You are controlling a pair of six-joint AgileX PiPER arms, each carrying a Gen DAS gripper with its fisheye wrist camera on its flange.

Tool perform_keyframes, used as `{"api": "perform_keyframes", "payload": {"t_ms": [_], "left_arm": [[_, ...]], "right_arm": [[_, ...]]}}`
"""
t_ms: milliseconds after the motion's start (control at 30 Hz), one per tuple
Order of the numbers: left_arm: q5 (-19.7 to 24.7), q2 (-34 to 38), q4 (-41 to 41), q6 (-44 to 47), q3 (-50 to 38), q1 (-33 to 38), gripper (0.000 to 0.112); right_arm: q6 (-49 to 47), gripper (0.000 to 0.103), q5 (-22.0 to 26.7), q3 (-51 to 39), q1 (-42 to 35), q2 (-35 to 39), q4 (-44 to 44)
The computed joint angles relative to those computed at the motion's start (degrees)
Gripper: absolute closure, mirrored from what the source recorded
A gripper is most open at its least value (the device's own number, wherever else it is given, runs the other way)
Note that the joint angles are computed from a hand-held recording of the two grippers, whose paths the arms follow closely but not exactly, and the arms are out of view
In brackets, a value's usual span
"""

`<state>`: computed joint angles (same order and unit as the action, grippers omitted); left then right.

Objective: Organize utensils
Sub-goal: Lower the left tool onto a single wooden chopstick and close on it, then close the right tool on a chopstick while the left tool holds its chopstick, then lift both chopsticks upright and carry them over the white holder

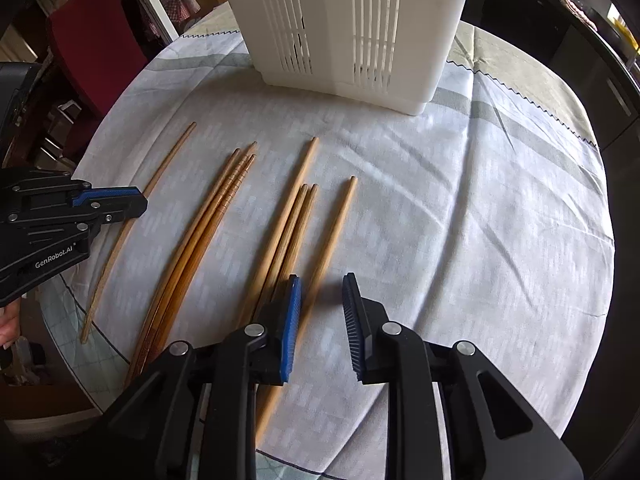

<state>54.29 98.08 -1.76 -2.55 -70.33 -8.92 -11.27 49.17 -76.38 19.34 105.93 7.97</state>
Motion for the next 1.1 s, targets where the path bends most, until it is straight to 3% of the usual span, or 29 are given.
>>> {"api": "perform_keyframes", "payload": {"t_ms": [200, 300, 500, 567, 667, 767, 867, 900, 1100], "left_arm": [[0.79, 0.25, 0.61, -0.75, -0.38, -0.62, 0.105], [1.99, 1.14, 0.31, -0.87, -1.77, -0.1, 0.105], [3.93, 3.78, 0.76, -1.12, -5.75, 0.14, 0.104], [4.94, 4.8, 0.64, -1.44, -7.47, 0.0, 0.102], [6.33, 7.15, 0.82, -1.76, -10.85, -0.36, 0.088], [7.24, 8.9, 3.14, -3.58, -13.51, -1.9, 0.087], [7.84, 9.51, 2.51, -3.51, -14.71, -1.78, 0.097], [7.9, 9.64, 1.95, -3.18, -14.95, -1.45, 0.107], [3.31, 5.98, -0.77, -0.92, -10.66, 0.68, 0.107]], "right_arm": [[7.59, 0.085, 3.28, -5.37, 4.19, 3.49, -6.85], [8.12, 0.092, 6.89, -9.87, 5.2, 6.35, -6.64], [6.67, 0.096, 10.73, -15.93, 3.96, 10.14, -3.01], [5.88, 0.096, 10.28, -16.11, 3.33, 10.36, -1.74], [4.91, 0.096, 10.15, -16.28, 3.37, 10.58, -1.44], [4.82, 0.096, 10.37, -16.1, 4.38, 10.43, -3.13], [4.53, 0.096, 8.91, -13.87, 4.5, 9.14, -3.76], [3.45, 0.096, 7.98, -11.39, 3.51, 7.33, -3.02], [-1.0, 0.096, 1.36, -5.04, 0.49, 3.15, 3.8]]}}
